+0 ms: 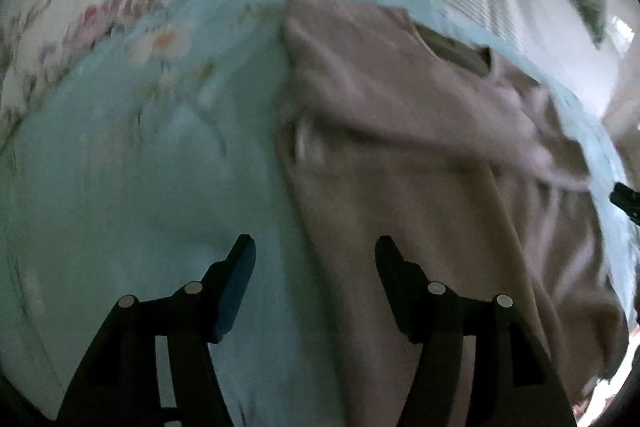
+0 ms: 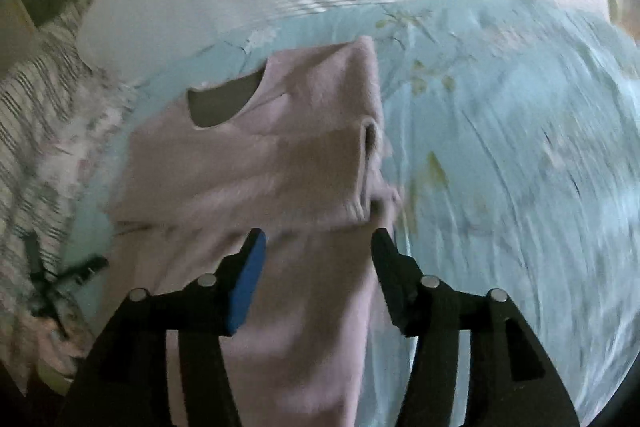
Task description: Fold small clothes
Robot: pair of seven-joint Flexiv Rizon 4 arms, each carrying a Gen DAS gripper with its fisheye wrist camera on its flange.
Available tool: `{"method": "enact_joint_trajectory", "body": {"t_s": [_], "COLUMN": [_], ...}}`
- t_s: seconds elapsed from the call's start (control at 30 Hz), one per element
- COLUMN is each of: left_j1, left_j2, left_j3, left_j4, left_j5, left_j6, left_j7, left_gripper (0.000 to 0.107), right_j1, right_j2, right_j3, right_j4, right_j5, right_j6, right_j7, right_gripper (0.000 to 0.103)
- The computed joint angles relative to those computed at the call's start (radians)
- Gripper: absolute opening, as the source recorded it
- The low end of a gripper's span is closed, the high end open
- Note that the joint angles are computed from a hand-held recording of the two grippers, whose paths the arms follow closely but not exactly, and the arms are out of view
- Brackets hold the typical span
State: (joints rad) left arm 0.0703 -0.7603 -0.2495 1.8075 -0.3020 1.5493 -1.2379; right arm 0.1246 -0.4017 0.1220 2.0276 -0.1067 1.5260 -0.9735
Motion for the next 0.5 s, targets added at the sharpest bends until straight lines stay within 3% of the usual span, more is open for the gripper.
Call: {"method": "enact_joint_trajectory", "body": {"t_s": [0.13,0.23,0.33,0.43,0.5], "left_j1": [0.168,0.293,0.390,0.488,0.503], "left_j2": [0.057,0.071,0.071,0.069,0.075], "left_j3": [-0.185,-0.317,-0.407,-0.483,-0.486], "left_j4": [0.204,0.334,0.427,0.513,0.544], "left_j5": [0.009,0.050,0.124,0.208,0.252], "left_j6": [0.065,0.136,0.193,0.210,0.221], "left_j7": [0.039,0.030,0.009,-0.002,-0.012], "left_gripper": [0.067,0.073,0.079,0.081,0.081], "right_j1": [-0.061,-0.077,-0.240,-0.362,-0.449], "right_j2": [0.074,0.088,0.079,0.075,0.069], "right_j3": [0.089,0.140,0.335,0.467,0.554], "right_j4": [0.128,0.197,0.244,0.293,0.327], "right_j5": [0.087,0.118,0.140,0.106,0.064], "right_j6": [0.082,0.155,0.224,0.283,0.322], "right_j7": [-0.018,-0.017,-0.047,-0.031,-0.012], "right_gripper": [0.058,0.065,0.068,0.071,0.076]}}
